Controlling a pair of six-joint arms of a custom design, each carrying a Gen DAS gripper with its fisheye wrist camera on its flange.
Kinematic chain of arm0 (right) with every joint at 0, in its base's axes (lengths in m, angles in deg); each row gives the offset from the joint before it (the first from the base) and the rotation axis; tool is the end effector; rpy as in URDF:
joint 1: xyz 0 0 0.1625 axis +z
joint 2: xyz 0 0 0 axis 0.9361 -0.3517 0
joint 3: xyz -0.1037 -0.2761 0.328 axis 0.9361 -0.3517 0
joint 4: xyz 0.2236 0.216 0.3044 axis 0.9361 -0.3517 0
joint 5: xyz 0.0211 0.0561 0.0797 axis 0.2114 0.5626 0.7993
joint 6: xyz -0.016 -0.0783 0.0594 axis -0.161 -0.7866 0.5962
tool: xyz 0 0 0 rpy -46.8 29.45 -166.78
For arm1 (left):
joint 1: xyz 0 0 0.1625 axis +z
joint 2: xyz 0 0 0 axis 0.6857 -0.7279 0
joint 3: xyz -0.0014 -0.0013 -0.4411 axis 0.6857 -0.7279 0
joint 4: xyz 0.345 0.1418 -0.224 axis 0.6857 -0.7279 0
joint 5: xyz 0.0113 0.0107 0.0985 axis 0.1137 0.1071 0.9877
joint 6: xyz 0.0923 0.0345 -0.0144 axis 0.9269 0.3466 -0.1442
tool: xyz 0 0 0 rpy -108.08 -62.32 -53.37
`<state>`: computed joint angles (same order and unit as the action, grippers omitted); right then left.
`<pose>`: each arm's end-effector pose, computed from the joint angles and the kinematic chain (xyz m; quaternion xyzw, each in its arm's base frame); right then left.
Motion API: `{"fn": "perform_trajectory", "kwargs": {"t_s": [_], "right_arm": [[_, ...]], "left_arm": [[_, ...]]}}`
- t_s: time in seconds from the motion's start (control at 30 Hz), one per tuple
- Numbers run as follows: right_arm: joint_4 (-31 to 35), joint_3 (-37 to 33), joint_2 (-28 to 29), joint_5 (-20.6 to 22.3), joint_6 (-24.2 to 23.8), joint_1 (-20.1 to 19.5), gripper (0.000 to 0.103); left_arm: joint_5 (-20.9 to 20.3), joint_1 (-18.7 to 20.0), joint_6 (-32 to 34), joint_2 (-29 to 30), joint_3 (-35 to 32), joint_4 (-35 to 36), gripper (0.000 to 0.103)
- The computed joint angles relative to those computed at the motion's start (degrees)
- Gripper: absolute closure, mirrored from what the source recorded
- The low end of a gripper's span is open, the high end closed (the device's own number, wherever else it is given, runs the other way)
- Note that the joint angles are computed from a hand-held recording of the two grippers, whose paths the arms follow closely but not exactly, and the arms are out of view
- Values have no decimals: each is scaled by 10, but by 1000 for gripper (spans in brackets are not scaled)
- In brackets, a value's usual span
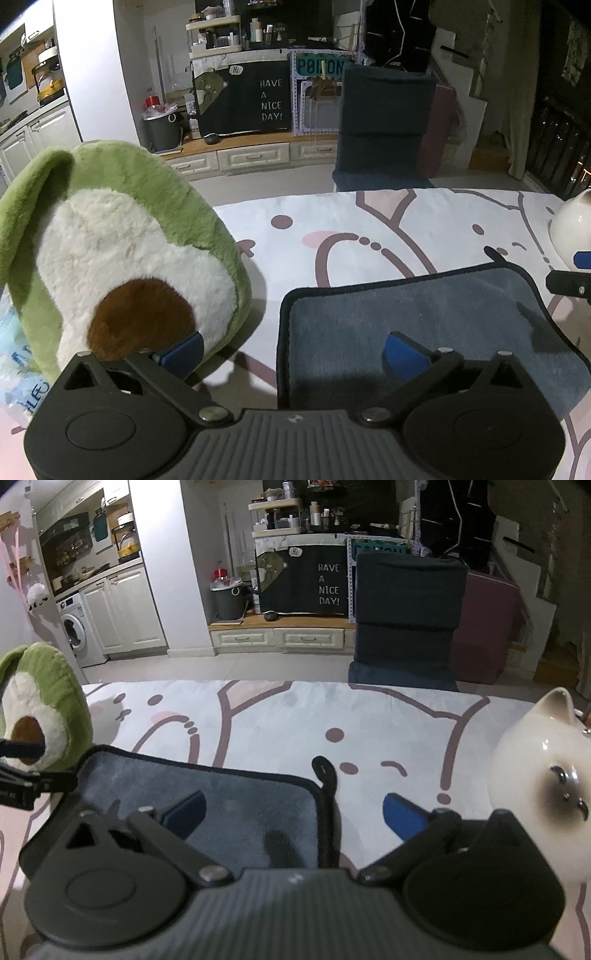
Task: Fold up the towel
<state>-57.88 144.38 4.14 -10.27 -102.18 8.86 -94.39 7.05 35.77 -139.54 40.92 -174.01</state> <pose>-0.0485 -0.8638 0.3343 0.3733 -0.8735 0.2393 0.2008 -0.2536 -0.6538 0.1644 0.0612 0.8474 -0.3487 0.3958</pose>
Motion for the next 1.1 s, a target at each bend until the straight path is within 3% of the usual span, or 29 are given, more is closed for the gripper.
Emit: {"fn": "perform_trajectory", "kwargs": {"t_s": [0.3, 1.1], "right_arm": [[-5, 27, -23, -15, 21, 1, 0], [-18, 146, -126, -24, 10, 8, 0]], "left_arm": [[-2, -18, -47, -13, 6, 46, 0], [13, -86, -223, -66, 38, 206, 0]]}}
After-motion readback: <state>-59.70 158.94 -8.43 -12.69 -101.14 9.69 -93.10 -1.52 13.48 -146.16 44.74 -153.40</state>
